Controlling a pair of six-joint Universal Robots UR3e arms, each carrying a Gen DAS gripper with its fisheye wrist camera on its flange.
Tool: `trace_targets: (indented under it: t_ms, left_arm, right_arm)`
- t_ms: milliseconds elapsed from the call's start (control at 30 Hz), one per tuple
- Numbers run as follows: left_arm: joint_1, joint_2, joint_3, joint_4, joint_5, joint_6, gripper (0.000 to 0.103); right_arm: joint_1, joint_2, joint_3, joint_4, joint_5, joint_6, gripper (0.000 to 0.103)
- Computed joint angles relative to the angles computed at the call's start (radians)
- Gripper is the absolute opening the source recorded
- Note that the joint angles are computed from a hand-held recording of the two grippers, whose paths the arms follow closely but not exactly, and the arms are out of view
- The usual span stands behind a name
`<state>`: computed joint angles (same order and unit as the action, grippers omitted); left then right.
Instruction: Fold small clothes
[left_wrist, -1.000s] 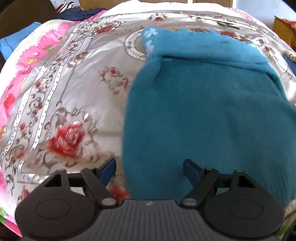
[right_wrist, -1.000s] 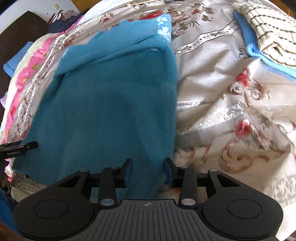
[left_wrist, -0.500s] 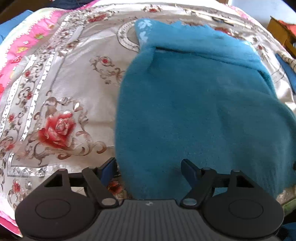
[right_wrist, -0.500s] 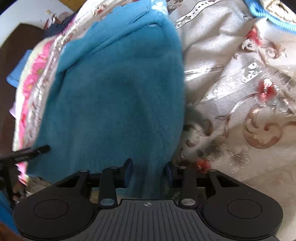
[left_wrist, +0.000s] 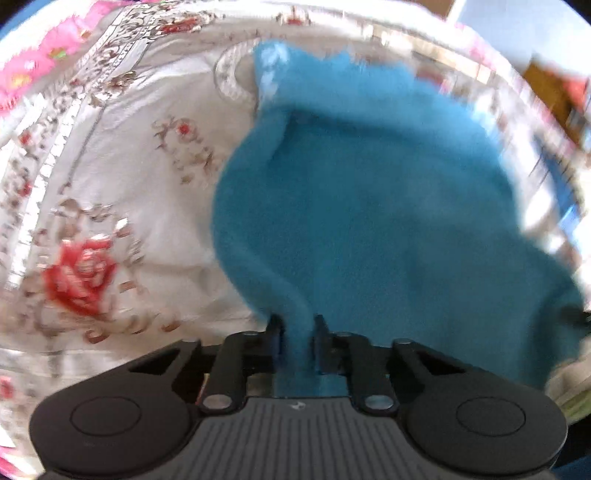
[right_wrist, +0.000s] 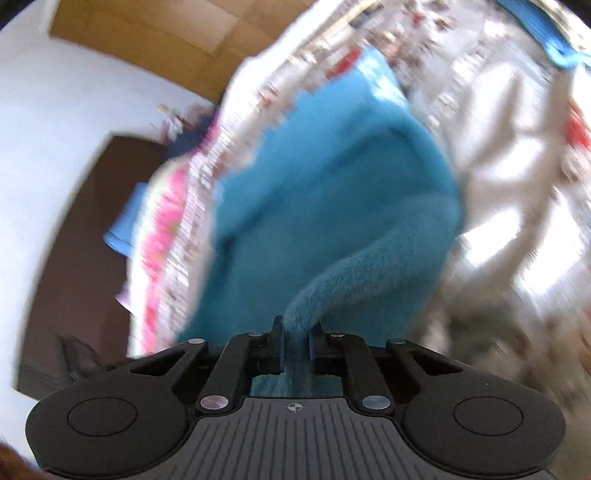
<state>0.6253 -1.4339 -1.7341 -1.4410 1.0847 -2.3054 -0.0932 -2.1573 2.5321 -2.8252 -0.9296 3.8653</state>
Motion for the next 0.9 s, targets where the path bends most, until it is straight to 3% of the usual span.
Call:
trace_targets:
  t_ms: [67, 133, 233, 333, 500, 600, 667, 733, 800, 900]
  left_arm:
    - [0.058, -0.044, 0.088, -0.157, -0.139, 0.017, 0.024]
    - [0.075, -0.079, 0.149, -0.206, -0.239, -0.007, 0.024]
    - [0.028, -0.160, 0.229, -0.124, -0.326, -0.110, 0.024]
    - [-0.052, -0.300, 0.329, 0.069, -0.367, -0.281, 0.024]
    - [-0.175, -0.596, 0.577, 0.346, -0.326, -0.564, 0.024]
    - [-0.250, -0.800, 0.787, 0.445, -0.247, -0.731, 0.026]
    - [-0.287, -0.916, 0.930, 0.469, -0.175, -0.815, 0.035]
    - [-0.301, -1.021, 1.090, 0.401, -0.156, -0.871, 0.039]
    - [-0.300, -1.044, 1.104, 0.422, -0.163, -0.909, 0.044]
    - [-0.297, -0.956, 0.911, 0.641, -0.126, -0.935, 0.066]
  right_arm:
    - [-0.003, 0.100, -0.047, -0.128, -0.011, 0.034, 0.012]
    - [0.002, 0.233, -0.128, -0.247, -0.035, 0.069, 0.012]
    - [0.015, 0.448, -0.282, -0.385, -0.098, 0.117, 0.012]
    - [0.035, 0.646, -0.442, -0.452, -0.198, 0.150, 0.012]
    - [0.017, 0.951, -0.682, -0.450, -0.308, 0.227, 0.012]
    - [-0.014, 1.078, -0.777, -0.420, -0.266, 0.255, 0.017]
    - [-0.023, 1.103, -0.772, -0.464, -0.247, 0.260, 0.024]
    - [-0.021, 1.091, -0.750, -0.501, -0.258, 0.214, 0.033]
    - [-0.010, 1.064, -0.726, -0.512, -0.300, 0.156, 0.039]
    - [0.022, 1.021, -0.719, -0.457, -0.381, 0.066, 0.039]
